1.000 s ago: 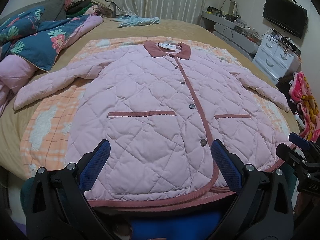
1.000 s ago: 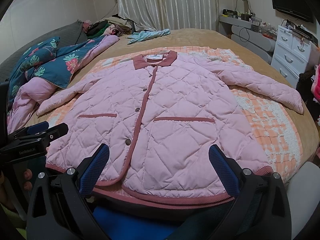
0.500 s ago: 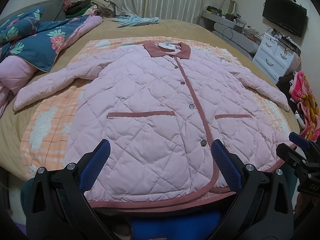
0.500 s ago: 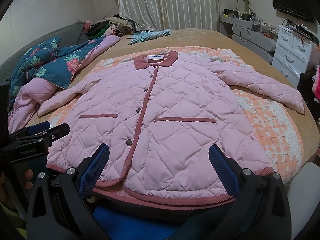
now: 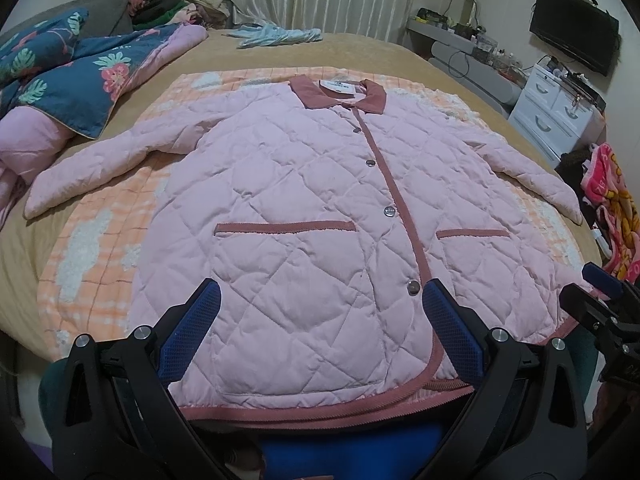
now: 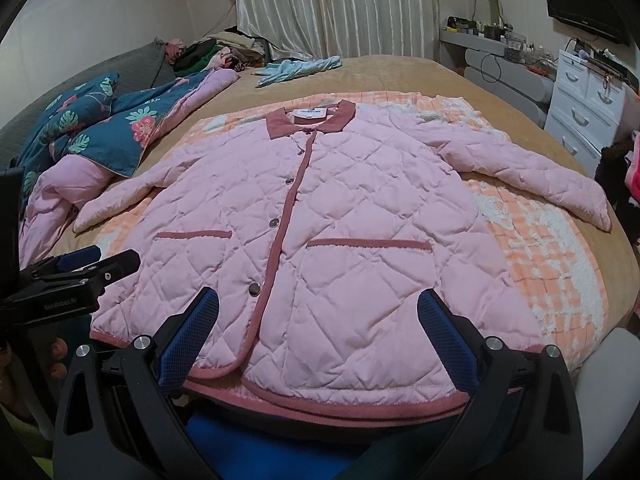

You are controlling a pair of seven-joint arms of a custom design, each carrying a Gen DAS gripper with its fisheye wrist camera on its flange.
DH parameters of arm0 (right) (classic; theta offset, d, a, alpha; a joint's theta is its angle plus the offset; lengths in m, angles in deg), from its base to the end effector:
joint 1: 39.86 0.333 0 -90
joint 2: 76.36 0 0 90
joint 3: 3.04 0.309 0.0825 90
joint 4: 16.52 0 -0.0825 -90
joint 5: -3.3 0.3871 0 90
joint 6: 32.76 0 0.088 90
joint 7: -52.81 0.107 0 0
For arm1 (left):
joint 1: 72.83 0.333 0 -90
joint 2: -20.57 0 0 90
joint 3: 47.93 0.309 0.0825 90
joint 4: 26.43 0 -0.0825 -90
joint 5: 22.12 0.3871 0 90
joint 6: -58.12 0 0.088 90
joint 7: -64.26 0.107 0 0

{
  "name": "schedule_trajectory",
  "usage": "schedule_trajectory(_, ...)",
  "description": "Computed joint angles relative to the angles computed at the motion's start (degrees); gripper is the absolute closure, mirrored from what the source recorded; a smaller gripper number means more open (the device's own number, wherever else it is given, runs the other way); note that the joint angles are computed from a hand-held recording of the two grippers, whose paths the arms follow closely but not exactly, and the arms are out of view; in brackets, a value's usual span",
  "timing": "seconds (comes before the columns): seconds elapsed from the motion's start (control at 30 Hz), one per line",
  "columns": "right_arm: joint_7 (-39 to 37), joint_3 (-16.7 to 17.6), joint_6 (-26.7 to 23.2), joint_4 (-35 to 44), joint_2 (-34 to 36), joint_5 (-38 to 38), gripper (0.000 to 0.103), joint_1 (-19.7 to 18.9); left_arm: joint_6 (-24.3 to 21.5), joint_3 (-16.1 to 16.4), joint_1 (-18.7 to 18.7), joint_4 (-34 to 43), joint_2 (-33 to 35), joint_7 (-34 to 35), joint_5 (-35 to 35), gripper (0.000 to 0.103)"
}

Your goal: Fold large clothes

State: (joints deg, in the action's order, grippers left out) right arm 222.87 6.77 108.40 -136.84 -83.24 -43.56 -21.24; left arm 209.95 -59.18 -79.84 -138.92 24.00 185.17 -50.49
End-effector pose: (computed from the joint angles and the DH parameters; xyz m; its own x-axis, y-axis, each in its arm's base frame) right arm 0.4911 0.2705 0.5161 -0.3154 -0.9431 -0.1049 -0.6387 0.2927 -0.7116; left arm 0.5911 -0.1792 0.5041 -0.5067 -0.8530 0.1254 -0.6963 0.3191 -0.6430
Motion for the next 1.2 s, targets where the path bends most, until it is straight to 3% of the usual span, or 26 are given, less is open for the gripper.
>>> schedule_trajectory(0.1, -0.86, -0.33, -0.47, 0.97, 0.29, -0.18, 0.004, -0.29, -3.05, 0.10, 0.39, 3.04, 2.11, -1.38, 0.03, 0.008)
schedule_trajectory(0.43, -6.66, -2.19, -1.66, 6.84, 3.87, 1.95, 0.004, -0.68, -1.58, -0.84, 0.35, 10.42, 7.08, -7.11, 6.04, 0.008)
schedule_trajectory(0.87, -14.72, -6.15, -0.95, 17.77, 11.68, 6.82, 0.004, -0.56, -6.44, -1.32, -0.34, 25.44, 16.66, -15.13, 14.90, 0.008)
schedule_trajectory(1.2, -16.75, -9.36, -0.28, 24.61, 16.00, 8.01, 0.004, -0.32, -11.27, -2.05, -1.19, 38.08, 24.30, -18.45, 17.32, 0.008)
